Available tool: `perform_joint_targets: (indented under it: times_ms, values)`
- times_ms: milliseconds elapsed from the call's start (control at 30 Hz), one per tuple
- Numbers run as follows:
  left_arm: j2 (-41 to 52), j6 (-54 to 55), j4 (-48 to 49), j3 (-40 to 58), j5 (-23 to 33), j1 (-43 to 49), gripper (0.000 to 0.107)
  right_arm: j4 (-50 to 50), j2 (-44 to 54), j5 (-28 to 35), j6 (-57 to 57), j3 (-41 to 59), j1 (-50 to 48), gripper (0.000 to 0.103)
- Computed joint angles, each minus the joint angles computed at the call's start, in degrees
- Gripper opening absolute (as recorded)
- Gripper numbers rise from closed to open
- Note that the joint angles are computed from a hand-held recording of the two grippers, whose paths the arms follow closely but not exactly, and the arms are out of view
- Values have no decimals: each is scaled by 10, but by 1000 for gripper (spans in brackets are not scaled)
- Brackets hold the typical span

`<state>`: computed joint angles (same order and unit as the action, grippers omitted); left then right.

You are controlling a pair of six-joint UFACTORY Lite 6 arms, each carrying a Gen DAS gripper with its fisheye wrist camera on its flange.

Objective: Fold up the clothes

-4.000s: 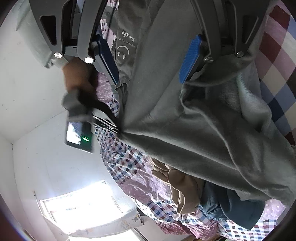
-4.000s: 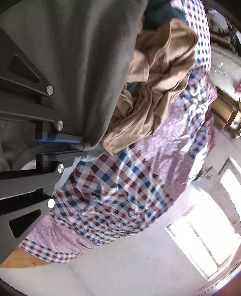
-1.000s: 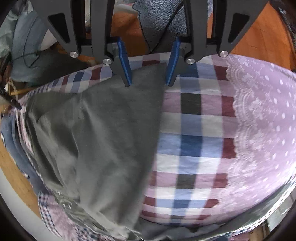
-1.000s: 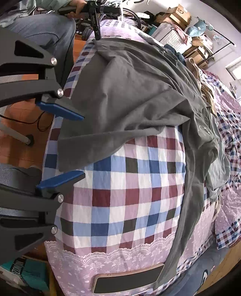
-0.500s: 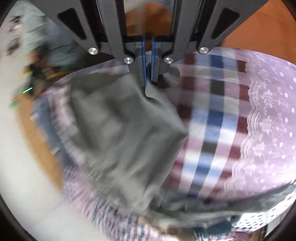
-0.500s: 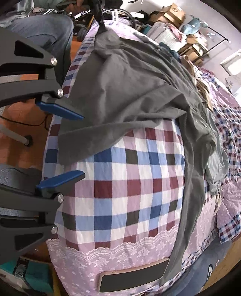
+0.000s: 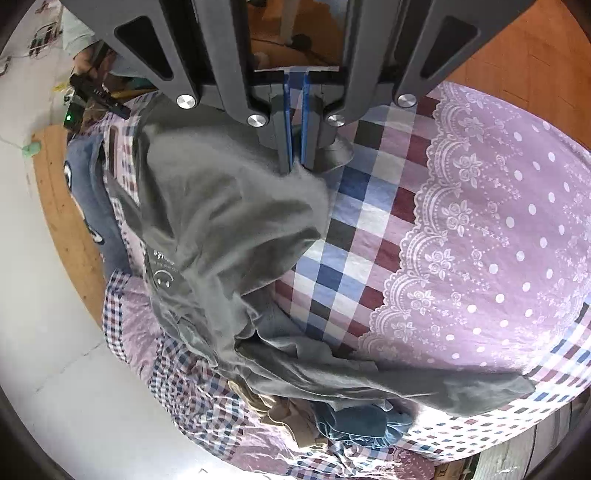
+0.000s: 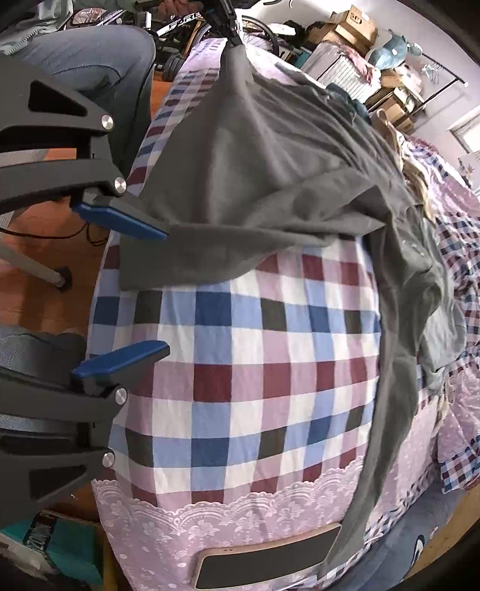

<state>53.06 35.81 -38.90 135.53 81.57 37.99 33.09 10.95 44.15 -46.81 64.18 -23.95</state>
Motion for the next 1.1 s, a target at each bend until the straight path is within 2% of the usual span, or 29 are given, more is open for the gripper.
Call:
perform_joint_targets:
  times_ms: [67, 167, 233, 267, 300, 333, 433, 567, 733, 833, 900, 1033, 1100]
  values:
    - [-24, 18, -5, -48, -30, 0, 3, -14, 16, -1, 7, 10, 11, 60]
    - [6, 7, 1, 4, -8, -4, 3, -42, 39, -3, 21, 17, 40, 58]
    - [6, 6, 3, 7, -8, -8, 3, -58, 58, -12, 36, 24, 57, 49]
    - [8, 3, 5, 13, -5, -9, 3, -63, 67, -16, 42, 28, 64, 33]
    - [8, 2, 6, 15, -6, -11, 3, -69, 76, -19, 50, 32, 71, 11]
    - [7, 2, 7, 14, -4, -11, 3, -81, 78, -28, 59, 29, 81, 2]
    - [2, 5, 12, 9, 0, -11, 3, -105, 48, -28, 69, 11, 93, 1]
    - [9, 4, 0, 42, 39, -1, 3, -146, -42, 4, 77, -20, 75, 0]
    - [-52, 38, -7, -47, 37, 6, 3, -143, -139, 81, 37, -11, -28, 0]
    - [-87, 55, 8, -118, 7, 1, 3, -114, -122, 122, 2, 22, -65, 0]
    - [-99, 59, 8, -147, -6, 1, 3, -95, -106, 110, -3, 21, -58, 4]
    - [-104, 57, 5, -149, -10, 3, 3, -86, -70, 90, 6, -3, -6, 4]
    - [-104, 57, 7, -143, -8, 2, 3, -91, -43, 77, 13, -5, 20, 9]
